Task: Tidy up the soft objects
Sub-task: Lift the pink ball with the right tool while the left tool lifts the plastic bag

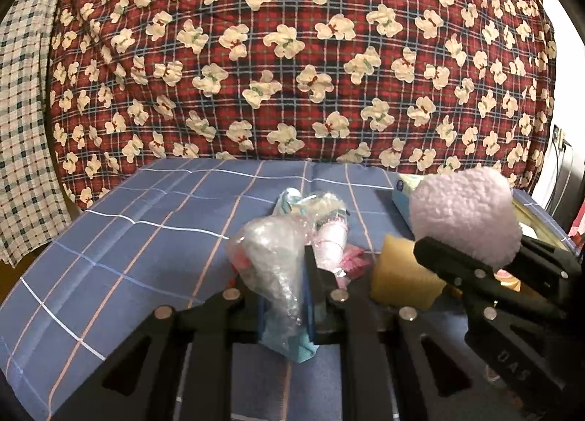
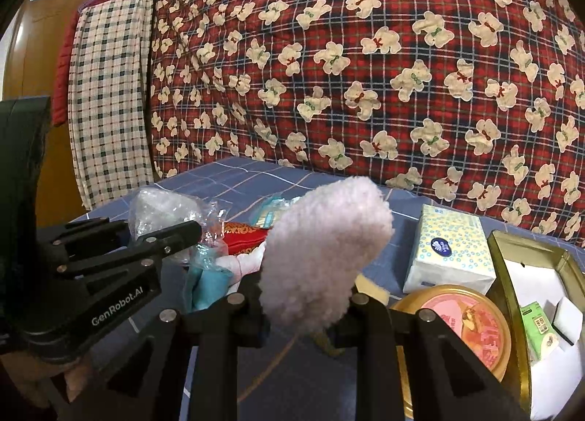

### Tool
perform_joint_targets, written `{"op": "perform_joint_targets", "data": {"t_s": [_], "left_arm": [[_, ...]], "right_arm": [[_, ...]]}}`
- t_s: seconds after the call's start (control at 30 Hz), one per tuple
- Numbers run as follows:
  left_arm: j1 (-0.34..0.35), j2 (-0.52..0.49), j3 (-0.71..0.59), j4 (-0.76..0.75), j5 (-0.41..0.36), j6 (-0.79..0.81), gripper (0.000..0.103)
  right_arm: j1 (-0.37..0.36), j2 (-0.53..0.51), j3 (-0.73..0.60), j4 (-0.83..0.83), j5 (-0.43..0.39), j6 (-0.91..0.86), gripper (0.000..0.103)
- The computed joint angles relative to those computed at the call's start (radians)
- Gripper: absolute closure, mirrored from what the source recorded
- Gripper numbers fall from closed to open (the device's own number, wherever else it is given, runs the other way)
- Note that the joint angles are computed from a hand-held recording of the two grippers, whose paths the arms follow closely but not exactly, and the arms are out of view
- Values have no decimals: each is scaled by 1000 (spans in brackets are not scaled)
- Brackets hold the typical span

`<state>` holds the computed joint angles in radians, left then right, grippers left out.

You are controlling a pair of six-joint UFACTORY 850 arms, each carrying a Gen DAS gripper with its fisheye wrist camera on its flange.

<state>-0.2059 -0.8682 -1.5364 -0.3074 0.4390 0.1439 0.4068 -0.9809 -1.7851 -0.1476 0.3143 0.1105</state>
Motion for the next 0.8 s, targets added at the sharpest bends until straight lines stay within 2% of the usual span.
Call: {"op": "perform_joint_targets", "data": {"t_s": [0.2, 0.57, 0.8], "left_arm": [[-2, 7, 17, -23, 35, 14, 90], [1, 14, 39, -56, 96, -21, 90], [-6, 11, 39, -105, 132, 5, 90]], "right_arm": [[0, 7, 16, 5, 24, -4, 79], [7, 30, 69, 83, 126, -102, 79], [6, 32, 77, 106, 149, -118, 79]]}}
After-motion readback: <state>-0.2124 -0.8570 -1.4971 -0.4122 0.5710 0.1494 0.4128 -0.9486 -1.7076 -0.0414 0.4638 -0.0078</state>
